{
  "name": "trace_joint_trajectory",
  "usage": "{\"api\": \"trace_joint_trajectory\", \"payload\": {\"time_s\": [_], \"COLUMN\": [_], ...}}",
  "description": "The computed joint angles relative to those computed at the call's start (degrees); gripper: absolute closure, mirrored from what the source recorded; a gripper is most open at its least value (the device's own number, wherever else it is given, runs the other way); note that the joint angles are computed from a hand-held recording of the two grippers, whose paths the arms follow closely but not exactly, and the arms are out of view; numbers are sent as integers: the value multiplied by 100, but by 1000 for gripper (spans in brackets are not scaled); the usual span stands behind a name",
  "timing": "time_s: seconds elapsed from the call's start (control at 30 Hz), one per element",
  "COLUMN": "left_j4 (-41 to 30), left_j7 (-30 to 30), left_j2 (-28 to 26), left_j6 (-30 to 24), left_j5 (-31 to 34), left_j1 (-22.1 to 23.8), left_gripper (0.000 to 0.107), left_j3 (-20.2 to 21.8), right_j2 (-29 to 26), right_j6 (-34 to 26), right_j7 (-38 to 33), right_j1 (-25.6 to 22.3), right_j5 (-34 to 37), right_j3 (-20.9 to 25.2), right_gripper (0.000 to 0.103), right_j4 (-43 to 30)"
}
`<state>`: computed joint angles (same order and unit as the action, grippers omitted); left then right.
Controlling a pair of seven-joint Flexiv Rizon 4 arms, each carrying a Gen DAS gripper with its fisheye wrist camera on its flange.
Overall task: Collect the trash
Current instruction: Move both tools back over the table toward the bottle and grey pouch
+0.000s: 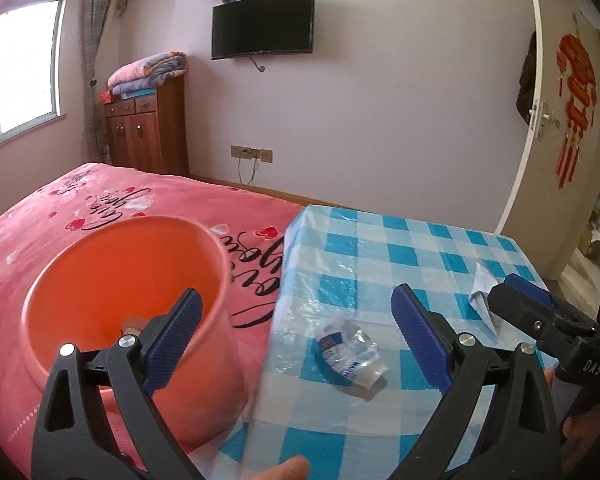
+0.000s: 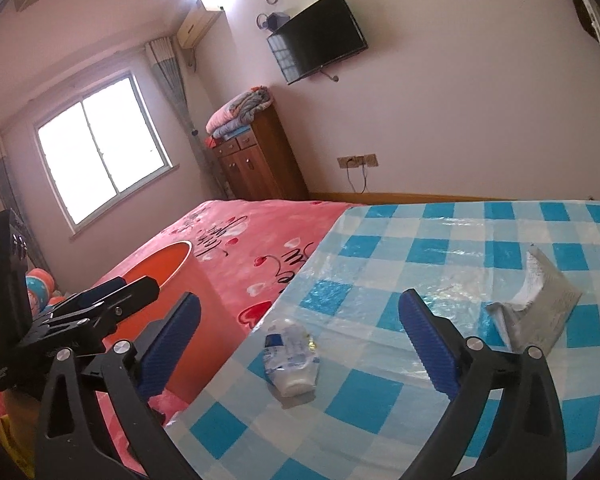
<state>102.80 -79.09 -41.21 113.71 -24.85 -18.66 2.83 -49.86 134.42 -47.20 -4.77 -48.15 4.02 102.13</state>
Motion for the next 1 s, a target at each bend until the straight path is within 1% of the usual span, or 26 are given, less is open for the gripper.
{"api": "trace_joint_trajectory", "payload": {"time_s": [0.23, 0.37, 0.5, 0.63, 0.7, 0.8, 1.0], "left_j4": [-244, -336, -468, -605, -688, -795, -1056], "left_j7": [26, 1, -26, -114, -152, -209, -393], "left_j2": [-147, -209, -295, -403, -458, -519, -702], "left_j6": [-315, -485, -701, -850, -990, -1150, -1482], "left_j5": [75, 233, 287, 300, 291, 383, 559], "left_j1": [-94, -90, -265, -426, -549, -588, -766], "left_gripper": [11, 11, 11, 11, 11, 11, 11], "left_j3": [-58, -128, 20, 149, 278, 317, 477], "right_j2": [-71, -148, -212, -313, -361, -424, -528], "right_j6": [41, 33, 12, -12, -37, -74, -146], "right_j7": [14, 173, 282, 530, 681, 885, 1056], "right_j1": [-125, -255, -351, -499, -556, -626, -686], "right_j5": [39, -121, -286, -582, -721, -902, -779], "right_j3": [-35, -47, -78, -92, -114, -171, -251], "right_gripper": [5, 5, 5, 5, 5, 5, 5], "right_j4": [1, -50, -98, -199, -250, -333, -419]}}
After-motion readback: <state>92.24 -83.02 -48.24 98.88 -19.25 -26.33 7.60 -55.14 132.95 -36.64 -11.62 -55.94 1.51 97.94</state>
